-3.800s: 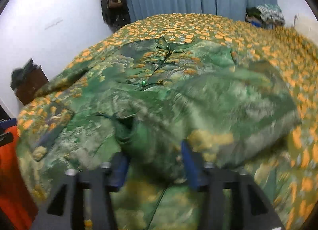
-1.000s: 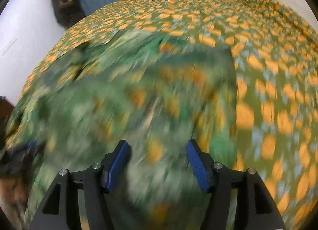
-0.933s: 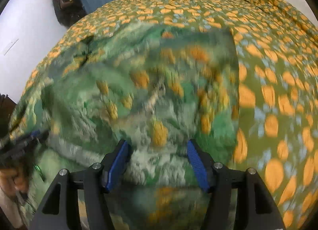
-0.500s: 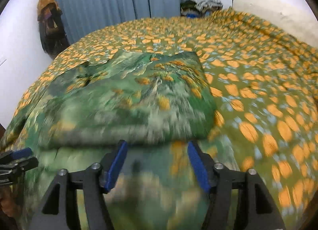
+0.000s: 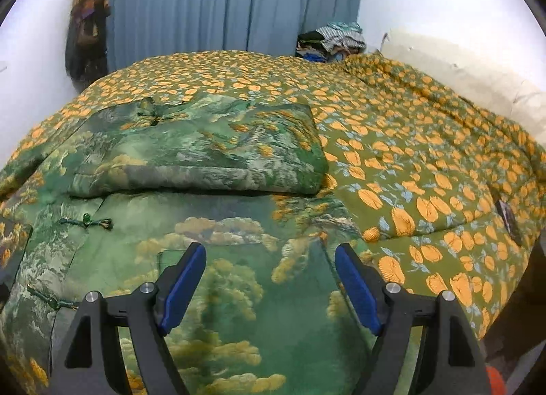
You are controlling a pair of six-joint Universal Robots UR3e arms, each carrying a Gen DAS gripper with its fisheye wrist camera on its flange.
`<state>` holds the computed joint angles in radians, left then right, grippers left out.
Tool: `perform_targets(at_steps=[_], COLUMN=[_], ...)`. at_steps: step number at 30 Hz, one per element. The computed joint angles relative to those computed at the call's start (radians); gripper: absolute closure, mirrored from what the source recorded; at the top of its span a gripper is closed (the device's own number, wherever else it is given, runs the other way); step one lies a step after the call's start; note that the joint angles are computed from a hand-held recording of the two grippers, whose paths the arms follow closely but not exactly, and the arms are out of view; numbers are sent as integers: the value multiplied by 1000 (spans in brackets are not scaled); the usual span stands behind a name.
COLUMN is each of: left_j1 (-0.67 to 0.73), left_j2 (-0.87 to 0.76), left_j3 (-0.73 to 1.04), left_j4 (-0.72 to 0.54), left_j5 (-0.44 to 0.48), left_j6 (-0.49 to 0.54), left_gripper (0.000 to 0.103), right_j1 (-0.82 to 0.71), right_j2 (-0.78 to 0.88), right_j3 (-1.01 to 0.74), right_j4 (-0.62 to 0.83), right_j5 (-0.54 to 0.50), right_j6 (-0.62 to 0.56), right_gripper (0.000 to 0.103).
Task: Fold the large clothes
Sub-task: 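Release the folded fabric with the left gripper and pull both tools back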
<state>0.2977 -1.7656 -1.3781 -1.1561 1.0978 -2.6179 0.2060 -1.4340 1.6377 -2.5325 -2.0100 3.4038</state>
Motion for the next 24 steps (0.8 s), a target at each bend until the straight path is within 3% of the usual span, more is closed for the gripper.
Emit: perform_targets(at_steps=[9,16,24], left_j1=[18,33,102], left_j2=[39,54,-78], left_j3=[-51,-42,137], left_j4=[30,27,-6], left_j5=[11,14,12], left_j6=[-12,-9,-138], left_gripper=[15,15,10], right_j1=[98,100,98], right_j2=[71,70,47], right_j3=[-67,-57,-26], right_j4=[-33,-50,-73], right_j5=[-33,-29,-28], right_j6=[-94,-100,-112], right_gripper=[23,23,23])
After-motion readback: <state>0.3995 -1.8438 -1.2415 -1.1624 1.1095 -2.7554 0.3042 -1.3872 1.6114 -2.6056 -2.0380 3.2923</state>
